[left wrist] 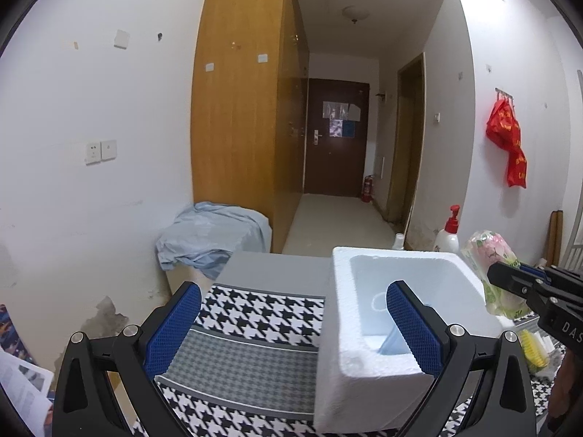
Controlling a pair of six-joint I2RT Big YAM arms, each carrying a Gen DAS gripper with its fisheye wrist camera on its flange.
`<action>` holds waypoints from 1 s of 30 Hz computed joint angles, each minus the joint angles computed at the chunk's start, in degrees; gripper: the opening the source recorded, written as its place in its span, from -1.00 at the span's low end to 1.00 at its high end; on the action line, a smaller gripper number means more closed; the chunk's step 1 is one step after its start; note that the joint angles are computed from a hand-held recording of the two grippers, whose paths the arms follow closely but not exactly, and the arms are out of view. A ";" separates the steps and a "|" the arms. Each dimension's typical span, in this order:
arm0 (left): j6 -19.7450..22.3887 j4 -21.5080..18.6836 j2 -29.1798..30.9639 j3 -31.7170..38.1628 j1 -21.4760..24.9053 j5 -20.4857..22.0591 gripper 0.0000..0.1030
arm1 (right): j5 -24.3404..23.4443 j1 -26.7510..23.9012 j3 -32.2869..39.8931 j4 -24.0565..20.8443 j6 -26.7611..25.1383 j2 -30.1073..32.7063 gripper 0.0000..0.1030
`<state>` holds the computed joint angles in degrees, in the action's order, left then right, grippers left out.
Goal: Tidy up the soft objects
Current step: 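Lower the wrapped packet into the foam box and open the right gripper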
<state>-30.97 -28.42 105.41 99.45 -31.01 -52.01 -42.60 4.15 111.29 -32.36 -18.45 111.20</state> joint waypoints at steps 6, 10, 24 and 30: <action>-1.28 -0.40 -1.41 -2.13 0.08 -0.19 0.98 | -0.23 1.12 0.77 -0.91 -0.15 0.37 -0.65; -1.88 -0.38 -2.23 -3.34 -0.02 -0.58 0.98 | 0.39 1.62 2.05 -2.36 -0.71 1.26 -0.65; -3.58 -0.73 -3.60 -5.35 0.28 -0.54 0.98 | 0.23 2.42 7.34 -7.69 -1.66 4.31 -0.36; -3.79 -0.62 -3.70 -5.47 0.48 0.47 0.98 | -0.17 2.26 3.83 -4.01 -0.86 2.23 0.73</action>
